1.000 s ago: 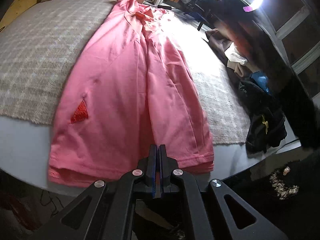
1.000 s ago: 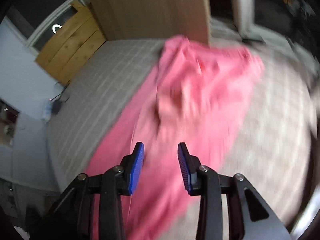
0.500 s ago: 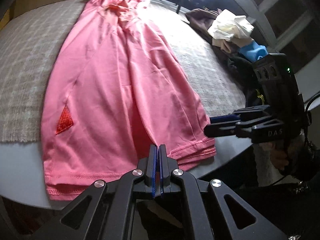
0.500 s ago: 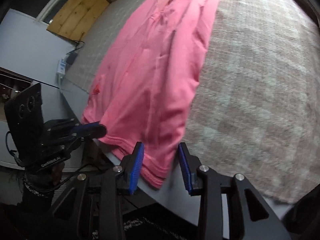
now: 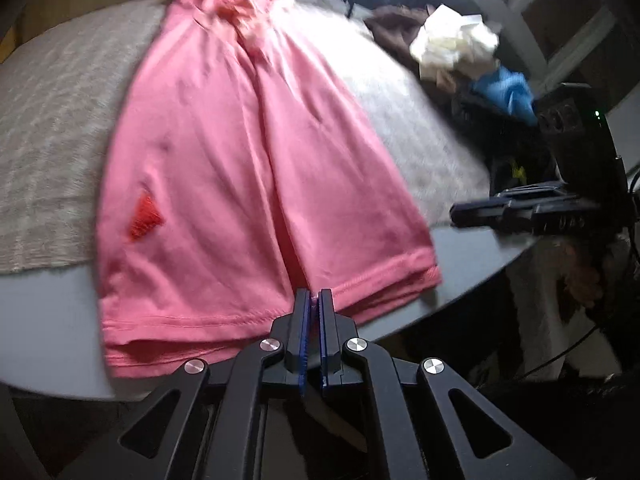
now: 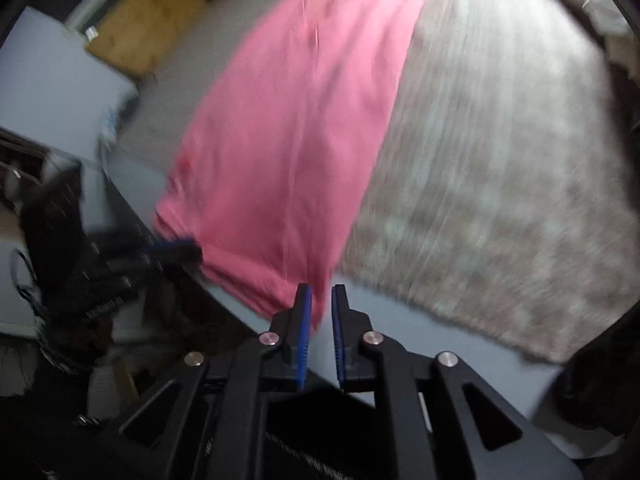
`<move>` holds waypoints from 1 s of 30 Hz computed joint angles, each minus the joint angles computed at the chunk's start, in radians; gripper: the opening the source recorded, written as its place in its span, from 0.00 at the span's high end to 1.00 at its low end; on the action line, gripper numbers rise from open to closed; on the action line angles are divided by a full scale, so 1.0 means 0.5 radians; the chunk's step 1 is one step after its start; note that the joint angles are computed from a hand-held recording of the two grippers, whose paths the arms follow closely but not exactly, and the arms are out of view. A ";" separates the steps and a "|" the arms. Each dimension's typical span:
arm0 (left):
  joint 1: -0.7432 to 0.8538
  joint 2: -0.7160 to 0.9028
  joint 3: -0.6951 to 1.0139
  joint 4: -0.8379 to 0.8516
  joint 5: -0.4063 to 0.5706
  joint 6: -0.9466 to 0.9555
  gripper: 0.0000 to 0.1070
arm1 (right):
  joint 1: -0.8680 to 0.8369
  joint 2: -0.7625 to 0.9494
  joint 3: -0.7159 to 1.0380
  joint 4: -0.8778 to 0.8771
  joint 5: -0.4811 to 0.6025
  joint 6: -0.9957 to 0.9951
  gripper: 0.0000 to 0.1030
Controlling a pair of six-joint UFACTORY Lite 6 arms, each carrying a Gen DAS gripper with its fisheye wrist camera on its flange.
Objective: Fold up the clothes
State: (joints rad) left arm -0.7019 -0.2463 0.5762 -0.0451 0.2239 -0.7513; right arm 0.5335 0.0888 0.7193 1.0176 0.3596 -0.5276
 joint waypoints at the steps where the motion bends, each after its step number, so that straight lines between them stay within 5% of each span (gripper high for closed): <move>1: 0.023 -0.062 -0.011 0.013 0.011 -0.011 0.98 | -0.049 -0.084 -0.018 0.035 -0.014 -0.051 0.90; 5: 0.235 0.031 0.173 -0.346 0.058 0.559 0.90 | -0.126 -0.038 0.237 -0.175 -0.224 -0.009 0.90; 9: 0.439 0.362 0.548 -0.667 0.116 1.119 0.83 | -0.247 0.532 0.810 -0.184 -0.272 -0.172 0.90; 14: 0.630 1.078 1.313 -0.863 0.257 1.555 0.82 | -0.301 1.327 1.623 -0.533 -0.188 0.217 0.90; 18: 0.763 1.645 1.959 -1.068 0.439 1.872 0.82 | -0.438 1.482 1.736 -0.096 -0.043 -0.184 0.90; 23: 0.835 2.178 2.586 -0.725 0.678 1.664 0.82 | -0.455 1.506 1.754 -0.265 -0.022 -0.162 0.94; 26: 0.893 2.146 2.514 -0.841 0.692 1.768 0.82 | -0.476 1.452 1.704 -0.371 0.015 -0.062 0.93; 30: 0.950 1.785 2.078 -0.959 0.593 1.848 0.80 | -0.525 1.389 1.581 -0.009 0.059 -0.287 0.90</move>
State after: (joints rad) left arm -0.2268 0.6461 1.6151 -0.5246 0.5203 0.1726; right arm 0.2708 0.7835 1.5097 1.0131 0.3892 -0.6708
